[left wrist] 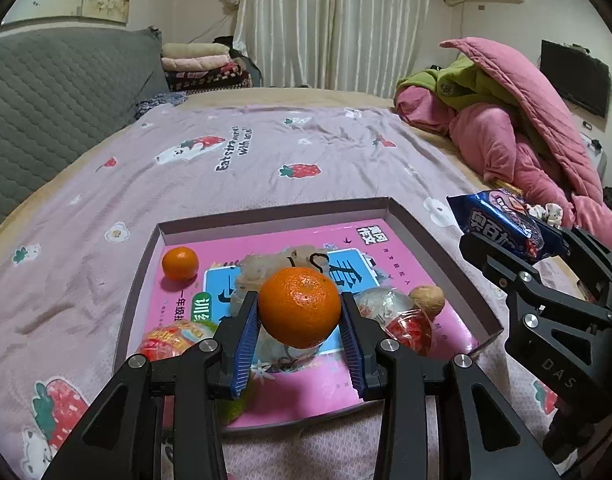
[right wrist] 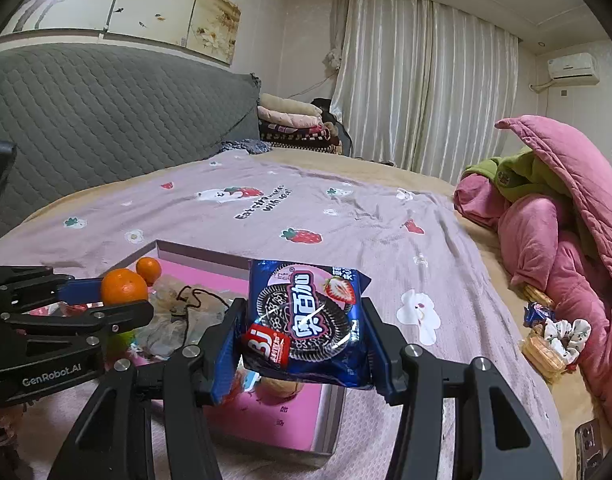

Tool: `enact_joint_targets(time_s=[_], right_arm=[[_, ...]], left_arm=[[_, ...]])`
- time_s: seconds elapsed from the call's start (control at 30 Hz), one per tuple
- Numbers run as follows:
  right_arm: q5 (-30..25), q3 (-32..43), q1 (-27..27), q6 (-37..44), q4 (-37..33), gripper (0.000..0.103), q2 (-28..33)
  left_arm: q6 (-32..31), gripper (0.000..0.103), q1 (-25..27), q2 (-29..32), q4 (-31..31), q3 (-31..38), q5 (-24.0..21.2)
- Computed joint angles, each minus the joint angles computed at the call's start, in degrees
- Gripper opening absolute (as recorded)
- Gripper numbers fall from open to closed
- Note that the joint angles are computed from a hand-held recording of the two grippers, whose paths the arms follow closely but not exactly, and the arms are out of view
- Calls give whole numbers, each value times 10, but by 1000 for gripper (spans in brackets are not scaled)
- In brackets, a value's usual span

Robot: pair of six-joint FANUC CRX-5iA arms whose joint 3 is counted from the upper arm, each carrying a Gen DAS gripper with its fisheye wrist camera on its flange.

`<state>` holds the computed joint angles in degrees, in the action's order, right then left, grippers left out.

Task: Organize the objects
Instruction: 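Carry the tangerine and cookie pack over the grey box with both grippers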

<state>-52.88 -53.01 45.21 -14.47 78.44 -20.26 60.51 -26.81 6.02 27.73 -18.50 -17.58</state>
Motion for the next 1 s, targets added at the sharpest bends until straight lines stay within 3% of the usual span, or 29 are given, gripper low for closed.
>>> enact_joint_targets(time_s=[0.5,1.0], right_arm=[[30,3,-17,19,-50,54,17],[40,13,-11,57,-86,54,38]], left_arm=[[34,40,-7,24,-44,17,-2],[36,40,-13,37,-47,14,8]])
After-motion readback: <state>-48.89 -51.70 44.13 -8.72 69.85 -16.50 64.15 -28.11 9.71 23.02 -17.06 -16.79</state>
